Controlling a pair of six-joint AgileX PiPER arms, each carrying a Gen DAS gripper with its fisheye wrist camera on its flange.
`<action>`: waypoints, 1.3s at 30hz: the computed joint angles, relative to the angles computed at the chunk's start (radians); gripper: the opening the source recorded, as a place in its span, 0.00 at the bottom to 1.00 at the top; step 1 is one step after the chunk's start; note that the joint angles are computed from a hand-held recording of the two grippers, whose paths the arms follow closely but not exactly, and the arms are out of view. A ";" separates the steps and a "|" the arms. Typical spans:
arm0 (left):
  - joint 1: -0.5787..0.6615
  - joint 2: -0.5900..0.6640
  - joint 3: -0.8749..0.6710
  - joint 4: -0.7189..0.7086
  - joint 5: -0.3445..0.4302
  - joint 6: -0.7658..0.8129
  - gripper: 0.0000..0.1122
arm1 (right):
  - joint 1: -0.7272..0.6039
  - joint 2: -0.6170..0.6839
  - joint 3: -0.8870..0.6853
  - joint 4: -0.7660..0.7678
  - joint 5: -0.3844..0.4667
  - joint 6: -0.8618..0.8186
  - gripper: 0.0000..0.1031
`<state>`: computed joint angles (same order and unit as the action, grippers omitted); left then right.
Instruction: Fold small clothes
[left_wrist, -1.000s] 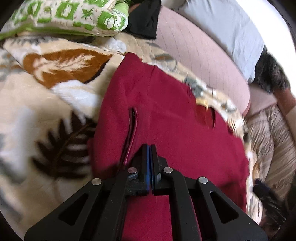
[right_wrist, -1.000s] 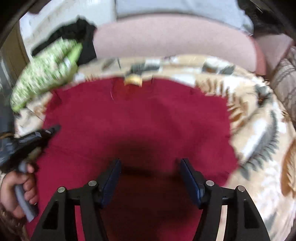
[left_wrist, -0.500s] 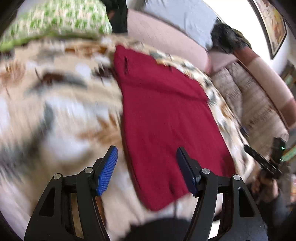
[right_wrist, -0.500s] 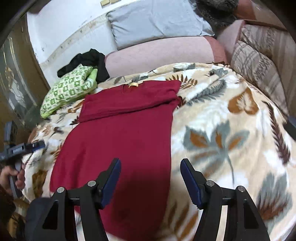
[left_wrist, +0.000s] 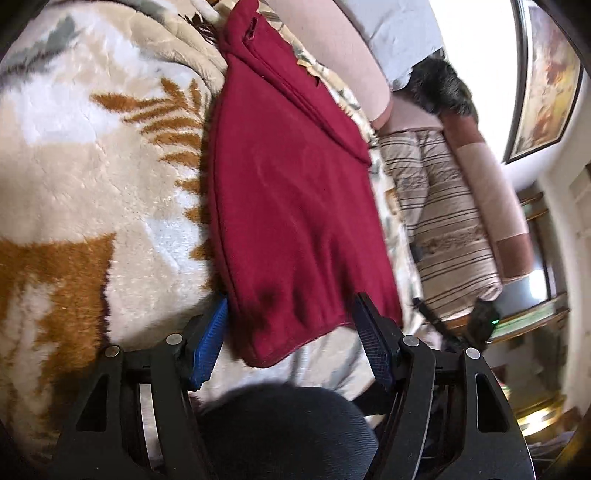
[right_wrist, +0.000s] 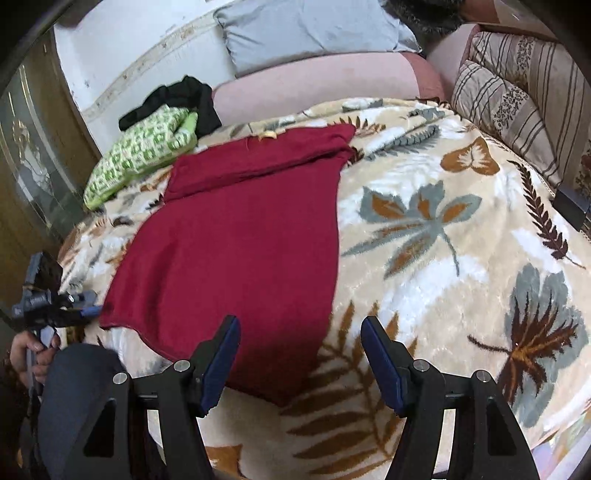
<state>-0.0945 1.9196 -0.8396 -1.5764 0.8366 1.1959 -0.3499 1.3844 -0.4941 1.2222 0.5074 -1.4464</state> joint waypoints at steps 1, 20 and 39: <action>-0.002 0.001 -0.006 0.007 0.005 -0.006 0.58 | -0.009 -0.003 0.005 0.004 0.001 -0.012 0.63; -0.063 0.010 -0.062 0.085 -0.089 0.022 0.35 | -0.083 0.205 -0.045 0.000 0.184 -0.091 0.43; -0.113 -0.079 -0.008 0.108 -0.217 0.020 0.14 | -0.114 0.273 -0.112 -0.071 0.340 0.019 0.23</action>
